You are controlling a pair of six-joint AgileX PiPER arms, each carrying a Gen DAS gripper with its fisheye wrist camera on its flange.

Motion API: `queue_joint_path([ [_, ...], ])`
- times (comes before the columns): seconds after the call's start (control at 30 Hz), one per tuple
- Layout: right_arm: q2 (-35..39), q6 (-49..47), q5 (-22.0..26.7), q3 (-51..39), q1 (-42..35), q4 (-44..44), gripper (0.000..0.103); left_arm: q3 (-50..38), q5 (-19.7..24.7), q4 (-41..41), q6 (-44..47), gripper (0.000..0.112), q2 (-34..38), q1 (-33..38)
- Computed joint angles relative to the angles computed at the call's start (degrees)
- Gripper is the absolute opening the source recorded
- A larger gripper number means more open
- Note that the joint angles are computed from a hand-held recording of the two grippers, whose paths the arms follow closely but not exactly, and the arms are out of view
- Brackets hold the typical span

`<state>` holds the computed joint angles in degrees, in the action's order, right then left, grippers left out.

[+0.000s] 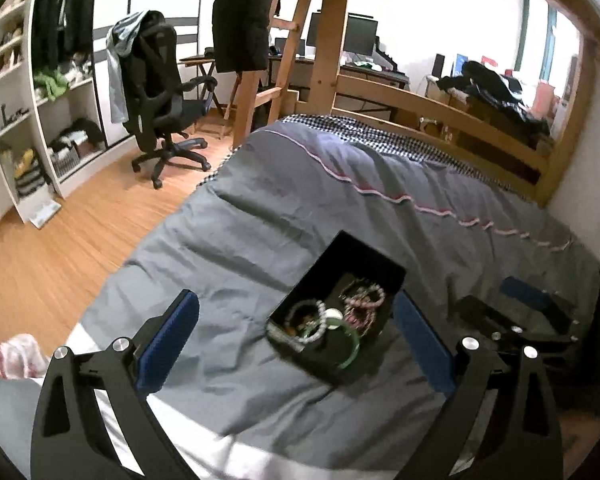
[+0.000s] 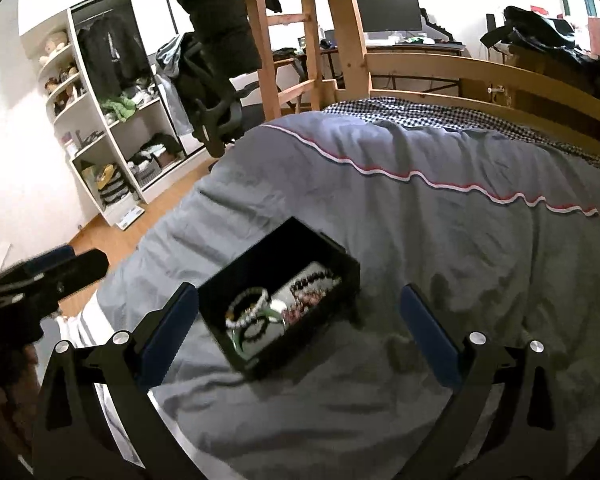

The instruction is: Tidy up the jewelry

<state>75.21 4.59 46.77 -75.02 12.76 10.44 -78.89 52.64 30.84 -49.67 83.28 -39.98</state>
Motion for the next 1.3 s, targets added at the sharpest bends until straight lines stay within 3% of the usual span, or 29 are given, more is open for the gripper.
queue_joint_path([
  [0.37, -7.02, -7.91, 4.29, 2.48, -1.18, 1.96, 0.099, 2.32, 3.43, 0.12, 8.87, 0.096, -3.19, -4.38],
  [0.73, -8.52, -2.37, 5.63, 5.85, 3.26, -2.62, 0.099, 8.46, 4.1, -1.17, 11.33, 0.096, -5.93, -4.6],
  [1.3, -7.41, -1.15, 5.94, 6.46, 4.88, -3.32, 0.099, 8.62, 5.81, -2.66, 12.58, 0.097, -4.43, -2.76],
])
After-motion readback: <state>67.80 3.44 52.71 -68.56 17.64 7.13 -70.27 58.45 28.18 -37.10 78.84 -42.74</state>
